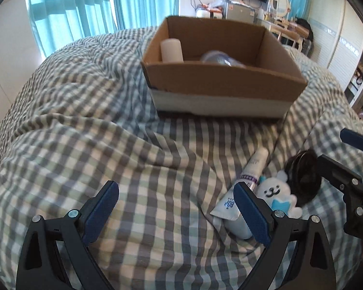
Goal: Organize objects
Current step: 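Grasp the black round lid with the right tool, then grasp the BOP toothpaste tube with the left tool while the right tool holds the lid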
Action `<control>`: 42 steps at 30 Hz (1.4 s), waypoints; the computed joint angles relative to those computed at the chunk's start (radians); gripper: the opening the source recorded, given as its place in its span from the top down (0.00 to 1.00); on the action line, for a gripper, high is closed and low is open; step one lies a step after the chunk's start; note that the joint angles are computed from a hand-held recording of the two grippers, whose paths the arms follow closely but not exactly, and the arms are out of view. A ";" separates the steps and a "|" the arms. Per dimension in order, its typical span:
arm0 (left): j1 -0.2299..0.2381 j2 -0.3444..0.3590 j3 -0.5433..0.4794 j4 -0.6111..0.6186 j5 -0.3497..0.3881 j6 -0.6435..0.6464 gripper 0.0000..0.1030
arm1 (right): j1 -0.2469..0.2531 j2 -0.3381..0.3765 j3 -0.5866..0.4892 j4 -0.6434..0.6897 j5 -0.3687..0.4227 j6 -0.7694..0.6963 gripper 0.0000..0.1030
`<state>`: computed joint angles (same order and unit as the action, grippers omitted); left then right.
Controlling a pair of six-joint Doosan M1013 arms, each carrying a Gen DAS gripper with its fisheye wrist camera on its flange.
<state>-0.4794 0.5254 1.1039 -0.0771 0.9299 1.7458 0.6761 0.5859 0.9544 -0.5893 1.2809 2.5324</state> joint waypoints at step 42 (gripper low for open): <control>-0.064 0.148 -0.208 -0.048 0.225 0.183 0.36 | -0.035 -0.064 0.094 0.095 -0.100 0.028 0.41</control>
<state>-0.5432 0.6729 0.8960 -0.1247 1.1547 1.9287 0.6414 0.5215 1.0485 -0.4943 1.1812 2.5602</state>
